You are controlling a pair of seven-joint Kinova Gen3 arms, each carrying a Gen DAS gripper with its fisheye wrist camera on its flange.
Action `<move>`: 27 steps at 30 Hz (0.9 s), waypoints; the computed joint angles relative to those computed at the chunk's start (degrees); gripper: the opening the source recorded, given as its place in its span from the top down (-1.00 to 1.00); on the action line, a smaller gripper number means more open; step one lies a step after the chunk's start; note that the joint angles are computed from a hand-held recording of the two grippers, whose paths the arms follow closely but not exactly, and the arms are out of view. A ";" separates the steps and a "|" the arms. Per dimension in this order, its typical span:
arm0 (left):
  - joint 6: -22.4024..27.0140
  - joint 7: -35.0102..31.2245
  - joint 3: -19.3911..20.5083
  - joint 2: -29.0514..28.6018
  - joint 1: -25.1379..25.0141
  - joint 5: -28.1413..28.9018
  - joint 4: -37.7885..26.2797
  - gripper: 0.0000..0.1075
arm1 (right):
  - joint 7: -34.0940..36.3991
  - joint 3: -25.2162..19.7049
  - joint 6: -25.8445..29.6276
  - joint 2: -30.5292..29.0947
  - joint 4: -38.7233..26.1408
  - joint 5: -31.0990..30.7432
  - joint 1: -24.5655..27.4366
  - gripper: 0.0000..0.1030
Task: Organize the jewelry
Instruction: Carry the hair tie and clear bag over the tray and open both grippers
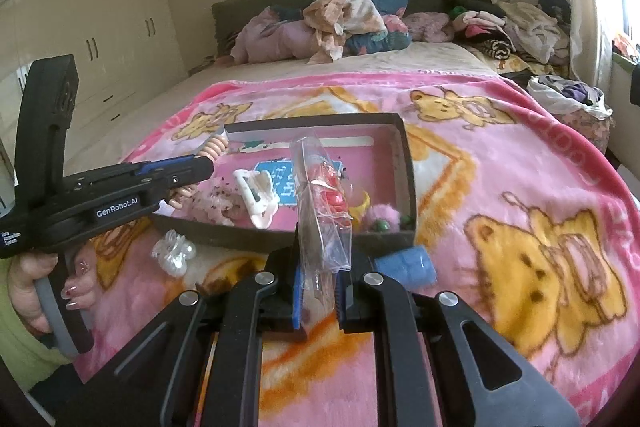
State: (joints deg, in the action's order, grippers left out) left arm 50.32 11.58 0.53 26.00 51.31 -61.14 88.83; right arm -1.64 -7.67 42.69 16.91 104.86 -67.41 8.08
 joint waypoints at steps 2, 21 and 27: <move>-0.17 0.22 -0.25 -0.10 -0.50 0.13 0.36 0.75 | -0.88 -0.17 -0.65 0.78 -1.00 0.54 -0.80 0.77; -2.29 3.19 -0.93 -0.97 -5.05 -0.47 4.54 0.75 | -14.43 -6.96 -8.46 8.53 -10.93 11.65 -4.93 0.77; -3.13 4.64 -1.20 -0.99 -6.25 -0.18 5.97 0.75 | -20.05 -8.47 -11.52 10.44 -13.19 17.74 -6.33 0.77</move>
State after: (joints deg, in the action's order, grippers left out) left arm 47.19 16.22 -0.67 25.01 45.05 -61.32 94.80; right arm -21.69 -16.14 31.16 27.35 91.66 -49.67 1.75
